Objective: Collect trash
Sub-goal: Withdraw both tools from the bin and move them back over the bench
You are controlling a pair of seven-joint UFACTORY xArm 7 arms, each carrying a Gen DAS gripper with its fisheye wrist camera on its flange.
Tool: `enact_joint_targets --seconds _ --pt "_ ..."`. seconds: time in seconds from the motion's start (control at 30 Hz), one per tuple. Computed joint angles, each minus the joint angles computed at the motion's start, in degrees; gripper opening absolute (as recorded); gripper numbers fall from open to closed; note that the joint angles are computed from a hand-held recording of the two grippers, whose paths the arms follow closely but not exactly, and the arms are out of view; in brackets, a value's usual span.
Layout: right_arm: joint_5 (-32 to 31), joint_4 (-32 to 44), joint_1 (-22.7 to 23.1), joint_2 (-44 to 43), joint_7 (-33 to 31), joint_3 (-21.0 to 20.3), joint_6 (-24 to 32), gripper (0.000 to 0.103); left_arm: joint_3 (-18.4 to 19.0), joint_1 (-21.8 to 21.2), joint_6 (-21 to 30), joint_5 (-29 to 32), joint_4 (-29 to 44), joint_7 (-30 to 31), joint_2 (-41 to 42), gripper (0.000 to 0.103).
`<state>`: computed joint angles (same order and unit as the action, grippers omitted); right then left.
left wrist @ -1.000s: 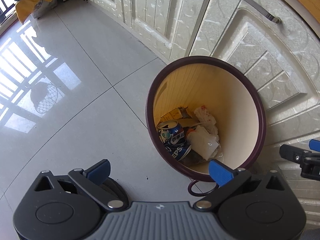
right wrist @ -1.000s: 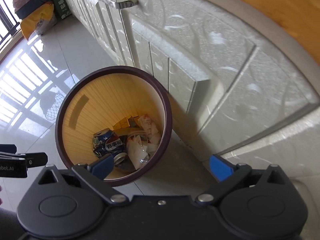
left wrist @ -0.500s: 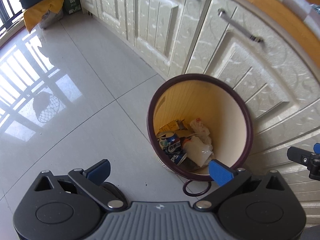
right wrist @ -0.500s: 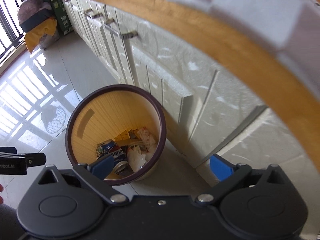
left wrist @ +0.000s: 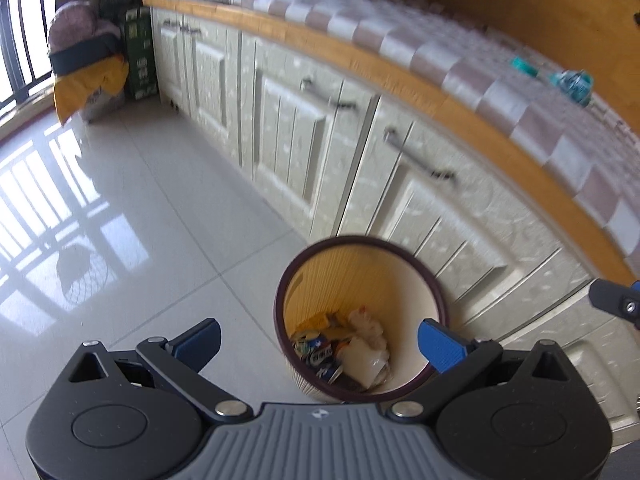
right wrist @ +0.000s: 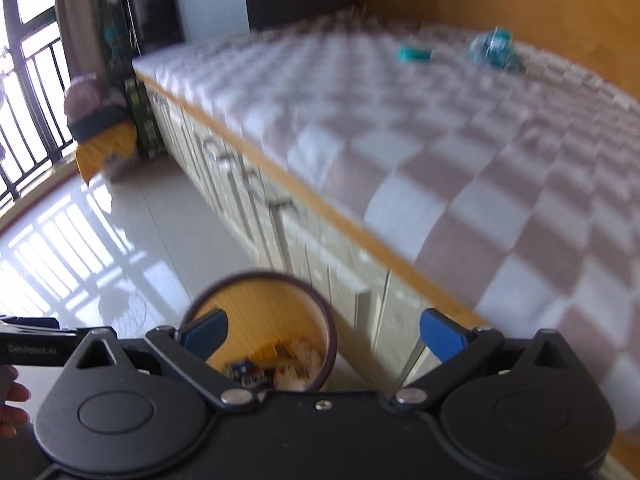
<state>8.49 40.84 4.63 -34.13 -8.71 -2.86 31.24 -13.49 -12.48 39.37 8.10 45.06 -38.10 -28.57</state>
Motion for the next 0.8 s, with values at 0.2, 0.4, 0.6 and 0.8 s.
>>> enact_joint_targets --seconds 0.2,0.4,0.6,0.8 --pt "-0.72 -0.03 -1.64 -3.49 0.58 -0.69 -4.2 0.103 -2.01 1.27 -2.66 2.96 2.51 -1.48 -0.97 0.103" --pt "-2.1 1.39 -3.82 -4.04 0.59 -1.94 -10.34 0.103 -4.95 2.58 -8.11 8.4 8.84 -2.61 3.3 0.103" --pt "-2.77 5.9 -3.93 -0.19 -2.5 -4.62 -17.47 0.103 -7.75 4.09 -16.03 16.1 17.89 -6.03 11.81 0.103" --pt "-1.99 10.97 -2.73 6.6 -7.06 -8.04 -26.3 0.103 -8.78 3.52 -19.66 28.14 29.21 -12.68 22.01 0.103"
